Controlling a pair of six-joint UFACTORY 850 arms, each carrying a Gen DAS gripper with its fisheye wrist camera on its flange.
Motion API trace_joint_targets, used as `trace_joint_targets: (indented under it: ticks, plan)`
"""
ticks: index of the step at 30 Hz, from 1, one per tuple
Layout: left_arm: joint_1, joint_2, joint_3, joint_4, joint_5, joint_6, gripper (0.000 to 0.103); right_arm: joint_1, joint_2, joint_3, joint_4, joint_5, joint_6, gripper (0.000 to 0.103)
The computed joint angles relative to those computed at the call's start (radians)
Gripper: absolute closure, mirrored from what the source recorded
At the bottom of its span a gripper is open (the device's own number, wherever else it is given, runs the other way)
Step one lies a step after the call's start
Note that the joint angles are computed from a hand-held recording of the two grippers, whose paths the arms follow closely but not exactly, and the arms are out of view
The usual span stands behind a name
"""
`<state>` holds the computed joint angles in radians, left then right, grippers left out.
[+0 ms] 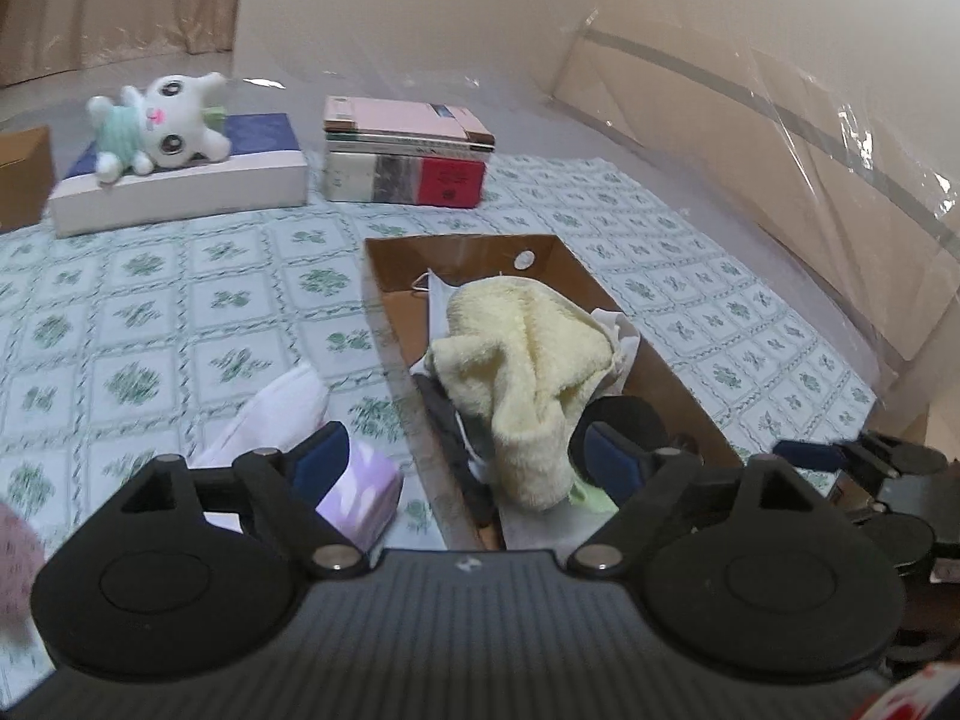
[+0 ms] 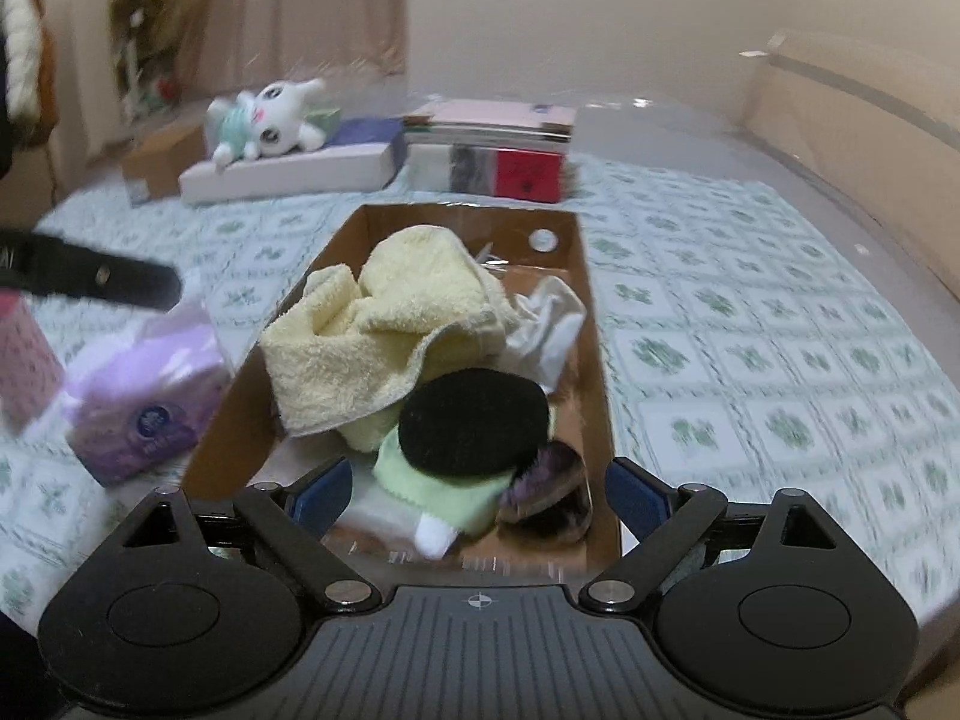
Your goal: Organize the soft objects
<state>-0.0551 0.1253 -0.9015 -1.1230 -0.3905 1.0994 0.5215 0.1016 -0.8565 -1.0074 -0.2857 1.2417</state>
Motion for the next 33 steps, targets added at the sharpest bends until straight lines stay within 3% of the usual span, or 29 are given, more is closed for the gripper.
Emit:
trace_joint_targets:
  ticks: [5,13,18,22,30,33]
  plan:
    - [0.002,0.108,0.111,-0.045,0.027,0.033,0.018,0.073,0.079,0.068,-0.098,-0.102,0.181,0.012]
    - [-0.009,0.266,0.246,0.018,0.114,-0.027,0.018,0.245,0.183,0.142,-0.306,-0.312,0.512,0.012]
    - [0.033,0.335,0.290,0.093,0.081,-0.088,0.018,0.349,0.181,0.129,-0.296,-0.484,0.550,0.012]
    - [0.061,0.392,0.325,0.129,0.049,-0.081,0.018,0.389,0.195,0.140,-0.293,-0.466,0.527,0.012]
    - [0.145,0.503,0.403,-0.002,-0.023,0.068,0.018,0.421,0.182,0.118,-0.151,-0.418,0.469,0.012]
    - [0.158,0.548,0.432,-0.013,0.014,0.061,0.021,0.430,0.185,0.111,-0.112,-0.410,0.479,0.012]
